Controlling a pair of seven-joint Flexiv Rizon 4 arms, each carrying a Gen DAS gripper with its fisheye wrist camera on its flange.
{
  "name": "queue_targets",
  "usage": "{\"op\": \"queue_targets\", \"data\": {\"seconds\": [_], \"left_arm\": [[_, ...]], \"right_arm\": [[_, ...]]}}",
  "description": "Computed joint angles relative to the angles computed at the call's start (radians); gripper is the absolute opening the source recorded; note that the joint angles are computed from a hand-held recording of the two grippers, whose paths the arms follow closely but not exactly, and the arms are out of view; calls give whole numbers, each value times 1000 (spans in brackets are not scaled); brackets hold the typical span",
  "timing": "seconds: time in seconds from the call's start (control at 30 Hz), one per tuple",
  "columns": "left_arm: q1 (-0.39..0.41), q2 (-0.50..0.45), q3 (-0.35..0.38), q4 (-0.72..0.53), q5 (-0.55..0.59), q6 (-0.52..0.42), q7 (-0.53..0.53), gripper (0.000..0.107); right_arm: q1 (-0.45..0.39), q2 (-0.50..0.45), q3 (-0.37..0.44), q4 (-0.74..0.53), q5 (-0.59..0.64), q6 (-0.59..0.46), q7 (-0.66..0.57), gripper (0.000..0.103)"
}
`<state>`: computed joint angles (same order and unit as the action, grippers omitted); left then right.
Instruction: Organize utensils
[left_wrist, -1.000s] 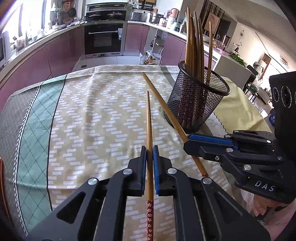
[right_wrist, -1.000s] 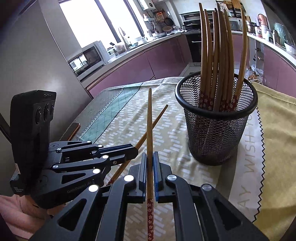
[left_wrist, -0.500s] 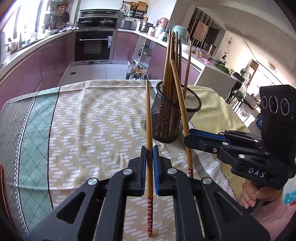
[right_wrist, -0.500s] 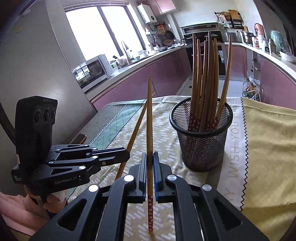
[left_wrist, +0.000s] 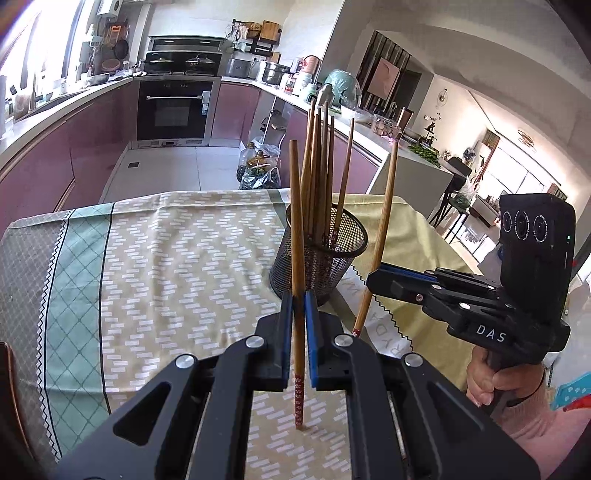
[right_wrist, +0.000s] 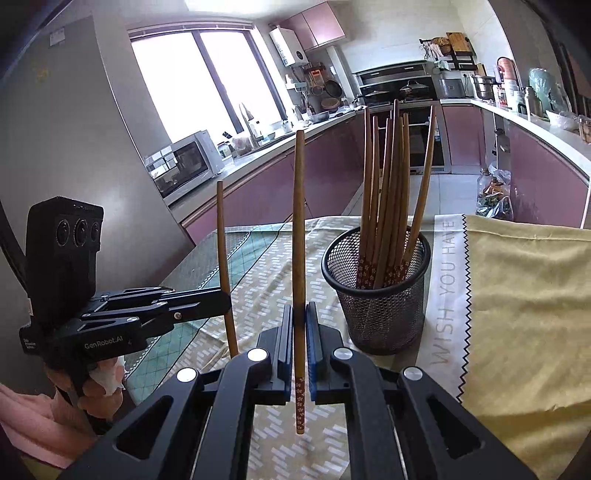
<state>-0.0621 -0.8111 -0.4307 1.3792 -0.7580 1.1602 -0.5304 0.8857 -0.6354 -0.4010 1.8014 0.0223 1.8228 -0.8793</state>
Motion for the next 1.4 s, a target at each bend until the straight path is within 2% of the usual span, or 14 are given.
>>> {"op": "queue_targets", "data": {"seconds": [0.3,0.73,1.4], "left_arm": [[5,4,-26,-6,-19,12,29,7],[-9,-12,-27,-40,-27,9,38,7],[-16,-15,-28,-50,-20,16,38,7]], "right_arm": [[47,13,-67,18,41,24,-26,6],[78,10,-110,10,86,33,-62,6],[84,6,-123,4,103,36,-73,6]]}}
